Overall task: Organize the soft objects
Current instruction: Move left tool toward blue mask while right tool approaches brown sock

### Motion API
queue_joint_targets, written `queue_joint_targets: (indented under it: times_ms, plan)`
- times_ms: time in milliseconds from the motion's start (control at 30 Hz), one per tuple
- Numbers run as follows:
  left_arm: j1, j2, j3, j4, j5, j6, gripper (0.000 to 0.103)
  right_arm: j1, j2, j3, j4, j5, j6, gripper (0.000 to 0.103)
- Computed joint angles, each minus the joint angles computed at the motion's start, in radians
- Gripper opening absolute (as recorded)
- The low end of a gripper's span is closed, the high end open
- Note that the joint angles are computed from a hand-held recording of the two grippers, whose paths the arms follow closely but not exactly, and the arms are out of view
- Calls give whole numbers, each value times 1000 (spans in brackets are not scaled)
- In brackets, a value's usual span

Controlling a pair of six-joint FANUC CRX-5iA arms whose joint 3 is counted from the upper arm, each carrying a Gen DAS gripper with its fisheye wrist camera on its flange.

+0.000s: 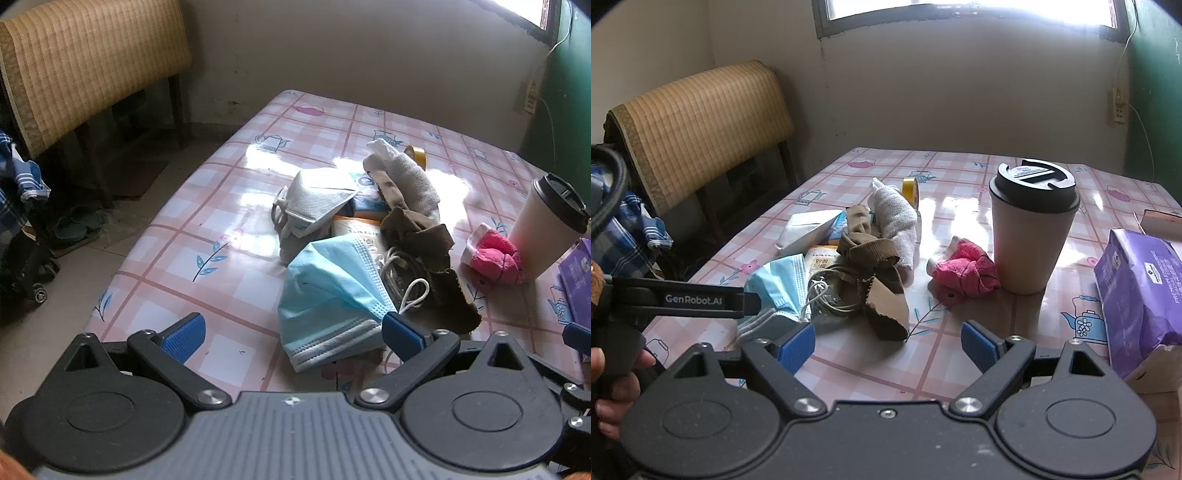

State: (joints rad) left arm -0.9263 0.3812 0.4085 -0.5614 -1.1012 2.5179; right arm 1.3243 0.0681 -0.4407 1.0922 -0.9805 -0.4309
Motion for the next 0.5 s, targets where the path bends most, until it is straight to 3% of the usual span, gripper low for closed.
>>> queue_joint_targets:
  times_ms: [500]
  plan:
    - [13,7,9,10,5,15,103,-2,0,-2,-4,7,-5,101]
